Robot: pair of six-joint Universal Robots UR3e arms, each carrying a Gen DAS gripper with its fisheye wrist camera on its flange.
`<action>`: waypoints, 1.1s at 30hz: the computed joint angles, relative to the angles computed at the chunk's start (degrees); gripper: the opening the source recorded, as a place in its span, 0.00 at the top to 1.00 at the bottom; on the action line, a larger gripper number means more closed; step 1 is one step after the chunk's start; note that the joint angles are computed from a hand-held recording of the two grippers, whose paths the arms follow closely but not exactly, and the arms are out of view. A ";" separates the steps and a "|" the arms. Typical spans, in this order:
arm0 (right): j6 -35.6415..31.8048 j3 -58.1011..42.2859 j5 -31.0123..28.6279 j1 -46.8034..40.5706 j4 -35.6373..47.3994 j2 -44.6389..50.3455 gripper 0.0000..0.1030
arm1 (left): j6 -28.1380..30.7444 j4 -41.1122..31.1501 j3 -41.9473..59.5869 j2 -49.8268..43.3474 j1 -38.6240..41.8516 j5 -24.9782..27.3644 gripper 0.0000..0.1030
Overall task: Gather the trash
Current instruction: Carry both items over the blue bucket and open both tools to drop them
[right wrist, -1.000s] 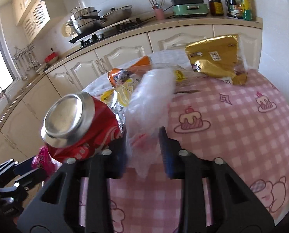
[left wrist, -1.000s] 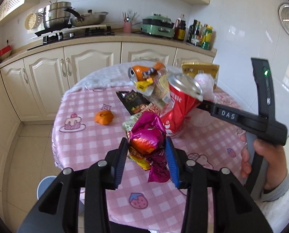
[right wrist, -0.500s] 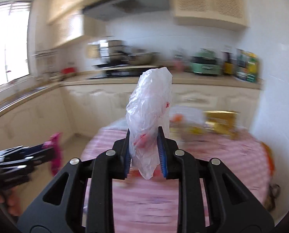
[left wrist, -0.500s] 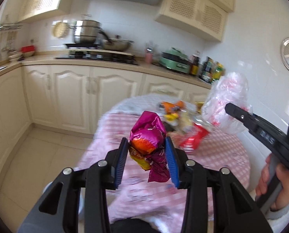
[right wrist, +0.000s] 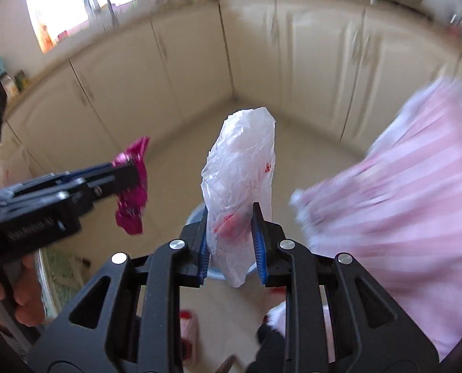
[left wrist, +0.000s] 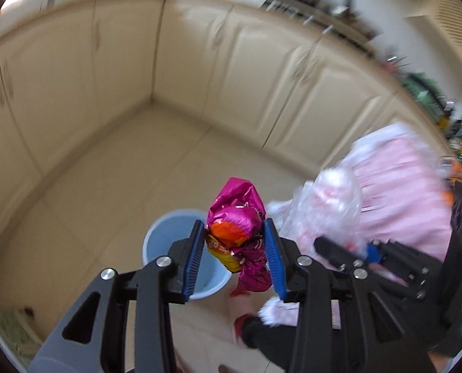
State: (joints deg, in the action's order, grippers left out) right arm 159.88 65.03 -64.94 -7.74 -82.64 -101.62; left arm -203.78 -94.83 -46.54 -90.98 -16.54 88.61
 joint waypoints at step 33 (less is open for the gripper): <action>10.09 4.88 -5.34 10.57 -16.12 21.69 0.52 | 3.37 9.00 -28.52 4.44 14.61 -3.11 0.43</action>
State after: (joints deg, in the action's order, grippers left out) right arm 169.97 69.90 -70.28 2.82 -98.76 -79.93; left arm -200.41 -85.83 -75.07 -86.54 -1.94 85.49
